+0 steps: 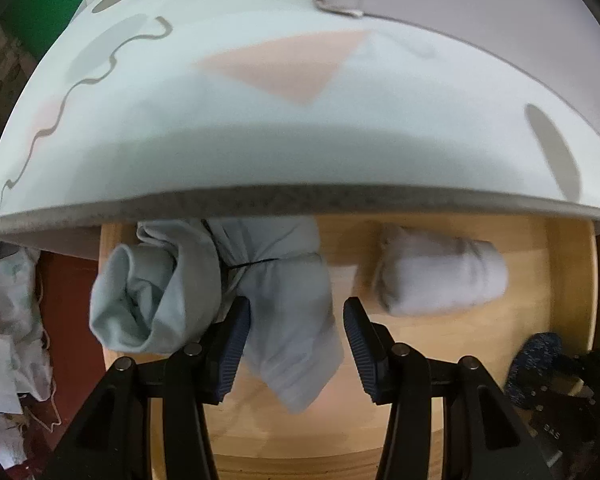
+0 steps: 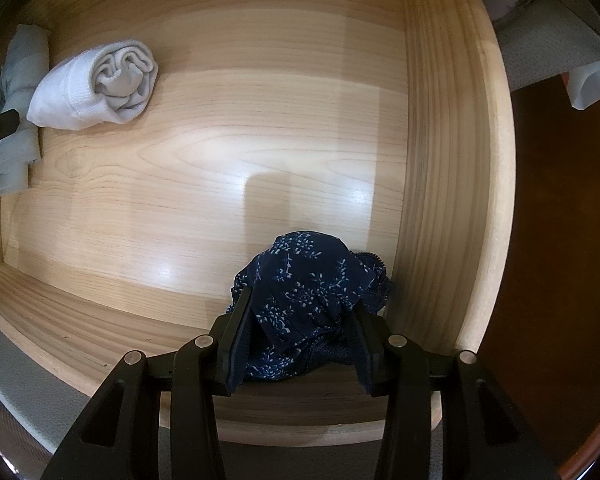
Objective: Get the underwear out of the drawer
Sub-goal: 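Lower the left tool toward the pale blue string-tied bundle in the drawer, then close the left tool on the pale blue string-tied bundle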
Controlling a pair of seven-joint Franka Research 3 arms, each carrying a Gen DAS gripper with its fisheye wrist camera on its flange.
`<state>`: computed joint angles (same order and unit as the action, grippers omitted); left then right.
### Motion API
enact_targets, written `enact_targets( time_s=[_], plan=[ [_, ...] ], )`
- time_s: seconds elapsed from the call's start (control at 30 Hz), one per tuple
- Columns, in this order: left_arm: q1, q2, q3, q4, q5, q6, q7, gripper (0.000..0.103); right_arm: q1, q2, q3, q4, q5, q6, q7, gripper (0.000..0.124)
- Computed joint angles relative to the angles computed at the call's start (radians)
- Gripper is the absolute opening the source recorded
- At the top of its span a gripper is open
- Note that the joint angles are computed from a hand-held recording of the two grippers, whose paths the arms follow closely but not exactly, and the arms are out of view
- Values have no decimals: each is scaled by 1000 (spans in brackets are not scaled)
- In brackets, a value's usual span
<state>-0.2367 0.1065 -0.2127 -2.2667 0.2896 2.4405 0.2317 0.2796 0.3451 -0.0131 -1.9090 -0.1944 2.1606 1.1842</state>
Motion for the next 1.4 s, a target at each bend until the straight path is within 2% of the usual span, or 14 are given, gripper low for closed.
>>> enact_targets(
  time_s=[0.1, 0.23, 0.27, 0.3, 0.37, 0.47, 0.8, 1.1, 1.3, 1.4],
  plan=[
    [1, 26, -1, 34, -16, -52, 25, 49, 0, 0, 0, 1, 1, -1, -1, 41],
    [4, 30, 1, 28, -25, -34, 31, 48, -2, 5, 0, 2, 6, 4, -6, 41],
    [5, 32, 1, 29, -31, -35, 34, 41, -3, 6, 0, 3, 8, 4, -7, 41],
    [8, 29, 2, 25, -42, -30, 40, 40, -3, 7, 0, 4, 9, 5, -7, 41],
    [15, 23, 3, 6, -60, 5, 52, 32, -3, 10, -1, 5, 9, 7, -8, 41],
    [14, 25, 1, 6, -63, 2, 69, 27, -4, 14, -2, 8, 12, 8, -10, 41],
    [-7, 82, -23, 92, -100, -96, 216, 26, -4, 14, -2, 13, 18, 4, -12, 41],
    [-18, 42, -42, 25, -212, -47, 285, 26, -6, 17, -2, 18, 25, 3, -15, 41],
    [-47, -2, -55, -67, -258, 27, 251, 26, -9, 18, -2, 21, 33, 3, -22, 41],
    [-49, -26, -46, -89, -247, 43, 219, 31, -11, 19, -1, 21, 39, 4, -26, 41]
  ],
)
